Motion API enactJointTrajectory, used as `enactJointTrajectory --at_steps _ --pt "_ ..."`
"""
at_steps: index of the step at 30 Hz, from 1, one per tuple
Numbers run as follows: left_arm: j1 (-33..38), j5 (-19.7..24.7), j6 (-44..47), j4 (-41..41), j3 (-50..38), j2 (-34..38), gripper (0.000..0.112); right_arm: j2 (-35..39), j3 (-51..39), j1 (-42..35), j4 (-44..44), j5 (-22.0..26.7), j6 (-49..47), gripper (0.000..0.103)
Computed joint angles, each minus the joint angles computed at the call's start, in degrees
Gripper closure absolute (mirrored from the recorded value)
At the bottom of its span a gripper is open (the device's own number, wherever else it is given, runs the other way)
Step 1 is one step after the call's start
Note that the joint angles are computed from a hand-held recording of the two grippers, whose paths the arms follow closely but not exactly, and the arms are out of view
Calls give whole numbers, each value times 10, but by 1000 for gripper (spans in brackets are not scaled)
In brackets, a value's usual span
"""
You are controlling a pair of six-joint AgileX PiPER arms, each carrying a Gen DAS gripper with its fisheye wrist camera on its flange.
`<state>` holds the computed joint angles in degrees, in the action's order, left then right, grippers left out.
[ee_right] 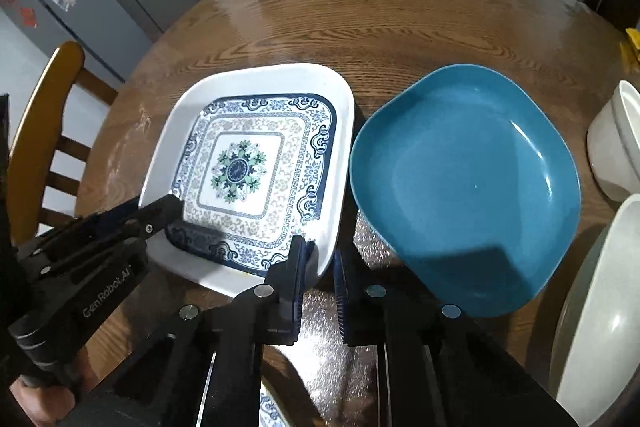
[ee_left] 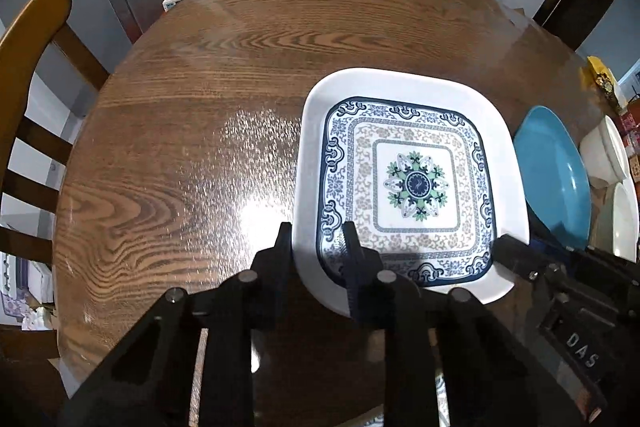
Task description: Organize plates and bowls
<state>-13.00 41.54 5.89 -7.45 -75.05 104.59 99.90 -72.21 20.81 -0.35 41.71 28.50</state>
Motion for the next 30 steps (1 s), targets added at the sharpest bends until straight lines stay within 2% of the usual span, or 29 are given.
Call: enactJointTrajectory --at_steps 3,7,14,22,25,30 --pt "2 -19 6 -9 38 -31 91 -9 -1 10 -15 3 10 88" --pt "-16 -41 -21 21 72 -75 92 -29 7 18 -24 6 14 88" --pt "-21 -55 -42 39 144 -178 92 -95 47 43 -49 -2 32 88" --pt "-56 -36 -99 70 198 -274 92 -195 124 68 -67 -5 58 88" --pt "-63 -30 -103 69 198 -284 92 -228 147 75 -74 1 68 88" --pt "-106 -17 -174 116 221 -326 92 -274 176 96 -94 12 88 87"
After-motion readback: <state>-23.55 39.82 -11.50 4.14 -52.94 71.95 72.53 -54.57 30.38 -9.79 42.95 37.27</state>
